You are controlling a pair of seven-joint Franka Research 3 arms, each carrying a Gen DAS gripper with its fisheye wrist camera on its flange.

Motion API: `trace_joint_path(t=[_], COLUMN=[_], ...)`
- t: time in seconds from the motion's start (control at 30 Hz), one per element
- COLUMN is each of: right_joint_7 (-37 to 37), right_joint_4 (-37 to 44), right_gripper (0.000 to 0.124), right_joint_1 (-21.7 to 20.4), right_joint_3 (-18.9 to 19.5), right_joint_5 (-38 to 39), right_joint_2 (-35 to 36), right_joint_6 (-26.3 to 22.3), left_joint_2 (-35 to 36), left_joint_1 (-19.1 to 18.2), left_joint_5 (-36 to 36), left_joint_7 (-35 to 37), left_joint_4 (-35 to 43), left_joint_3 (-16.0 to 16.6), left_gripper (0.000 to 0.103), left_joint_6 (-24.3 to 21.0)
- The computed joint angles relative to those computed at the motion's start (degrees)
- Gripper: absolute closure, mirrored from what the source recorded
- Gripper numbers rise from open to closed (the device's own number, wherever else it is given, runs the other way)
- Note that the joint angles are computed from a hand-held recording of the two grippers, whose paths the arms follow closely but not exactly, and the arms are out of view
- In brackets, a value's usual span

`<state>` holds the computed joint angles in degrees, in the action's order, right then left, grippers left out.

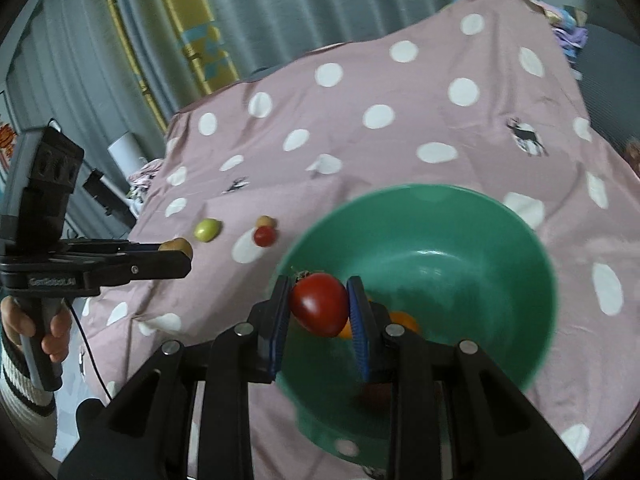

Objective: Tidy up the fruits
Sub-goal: 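Carry both fruits over the green bowl and open both tools, then withdraw both open tools from the green bowl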

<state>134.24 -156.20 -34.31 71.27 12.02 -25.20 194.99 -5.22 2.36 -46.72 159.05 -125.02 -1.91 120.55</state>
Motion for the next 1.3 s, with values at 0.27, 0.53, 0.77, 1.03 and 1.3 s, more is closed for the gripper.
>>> trace_joint_path(t=[0.27,0.53,0.77,1.03,1.3], right_joint_7=[1.8,2.5,1.7,5.5,8.1], right_joint_4=[-4.4,-6.8,-8.4,-6.9,1.3], right_gripper=[0.094,0.093,0.093,0.086,0.079], right_joint_1=[5.5,7.4,11.0,12.4,7.9], right_joint_3=[-4.5,-5.6,-8.5,-10.4,-8.3], right_joint_5=[1.9,3.1,5.9,2.8,-5.5], right_joint_2=[-1.6,-1.6,-2.9,-7.1,-6.0], right_joint_6=[-0.7,0.4,0.0,-6.3,-11.4], left_joint_2=[-0.9,-1.3,-2.5,-5.3,-6.7], left_joint_1=[-4.5,-7.0,-8.3,-6.6,-2.3], left_joint_5=[3.6,7.2,6.5,0.6,-5.0], left_joint_7=[-2.0,-5.5,-6.4,-2.7,-1.0], left_joint_4=[-2.2,-4.7,-6.6,-8.1,-8.2], left_joint_3=[-3.1,-3.9,-3.2,0.1,4.0], left_gripper=[0.076,0.076,0.076,0.039,0.034], left_joint_6=[1.2,4.8,6.4,4.0,5.5])
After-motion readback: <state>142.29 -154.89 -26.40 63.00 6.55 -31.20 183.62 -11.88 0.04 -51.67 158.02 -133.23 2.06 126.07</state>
